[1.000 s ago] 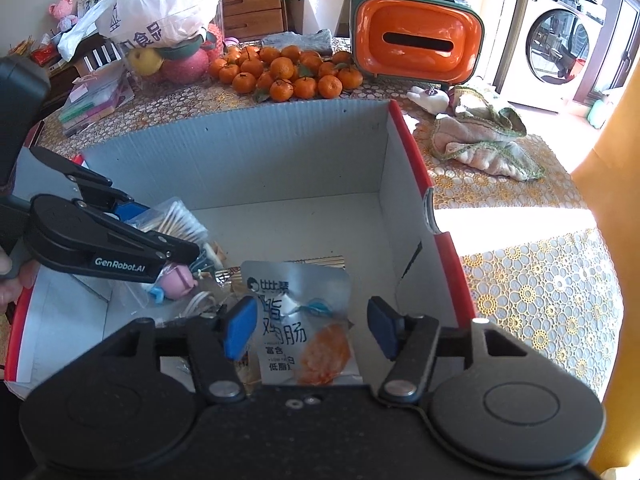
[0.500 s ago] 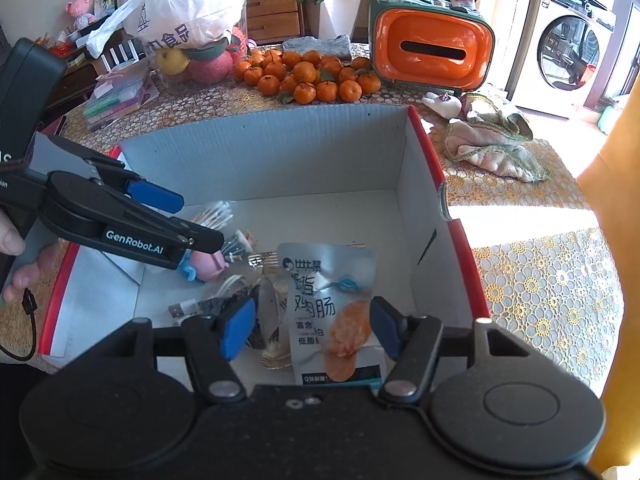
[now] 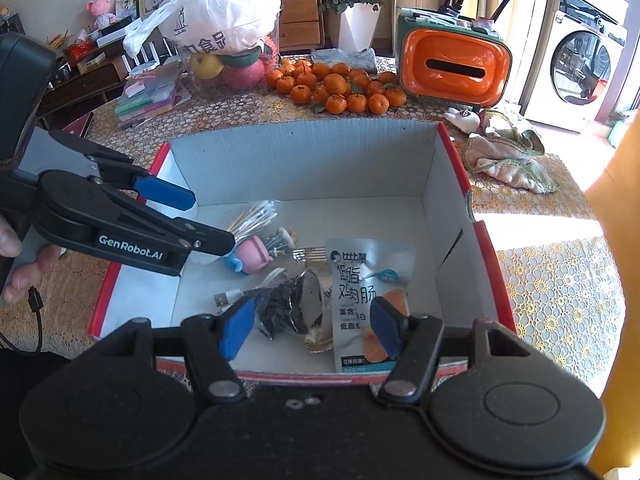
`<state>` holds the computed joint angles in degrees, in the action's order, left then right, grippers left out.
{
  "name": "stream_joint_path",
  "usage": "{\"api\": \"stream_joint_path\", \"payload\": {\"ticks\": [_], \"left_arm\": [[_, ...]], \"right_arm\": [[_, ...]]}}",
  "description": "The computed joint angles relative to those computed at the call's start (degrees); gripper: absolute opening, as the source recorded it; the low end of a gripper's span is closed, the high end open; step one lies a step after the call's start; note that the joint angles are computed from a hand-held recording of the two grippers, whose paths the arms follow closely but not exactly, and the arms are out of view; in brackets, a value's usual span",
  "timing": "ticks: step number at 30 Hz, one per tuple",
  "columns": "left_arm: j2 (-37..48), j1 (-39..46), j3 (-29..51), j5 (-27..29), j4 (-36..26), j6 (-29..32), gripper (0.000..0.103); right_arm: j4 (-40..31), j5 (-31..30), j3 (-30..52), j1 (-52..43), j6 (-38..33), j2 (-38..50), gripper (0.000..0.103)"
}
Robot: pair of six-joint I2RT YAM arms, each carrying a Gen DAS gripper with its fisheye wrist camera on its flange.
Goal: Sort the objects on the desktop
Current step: 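Open right tool to drop sausage packet while left tool releases swab bag, then withdraw both open tools from the red box back over the table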
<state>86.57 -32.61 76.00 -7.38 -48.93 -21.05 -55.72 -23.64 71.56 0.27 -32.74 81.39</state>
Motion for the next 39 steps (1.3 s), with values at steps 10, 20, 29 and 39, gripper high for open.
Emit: {"api": "stream_joint_path", "payload": {"ticks": [10,20,29,39], "left_arm": [[-9.48,-4.26,-3.17,-4.03,-2.70,-3.31,0.060],[-21.52,-10.56,-7.92,-10.45,-7.06,-10.09,0.060],[-30.79,-18.76,-10.91,-17.12,-13.34,-18.43,0.067],[-37.30,-29.42,-13.99,-24.62,-22.64,-31.05,0.075]], "right_arm": [[-1.44,-1.68,-2.04,-0.36,0.66,-5.88,0.064],[-4.19,-6.27,-4.56,-0.67,1.78,-11.95,0.065],[-5.25,-7.63,-7.42,0.81,4.40,-17.86,0.065],[-3.24,-4.51,-11.57,7.18,10.76,-24.60,0.074]]}}
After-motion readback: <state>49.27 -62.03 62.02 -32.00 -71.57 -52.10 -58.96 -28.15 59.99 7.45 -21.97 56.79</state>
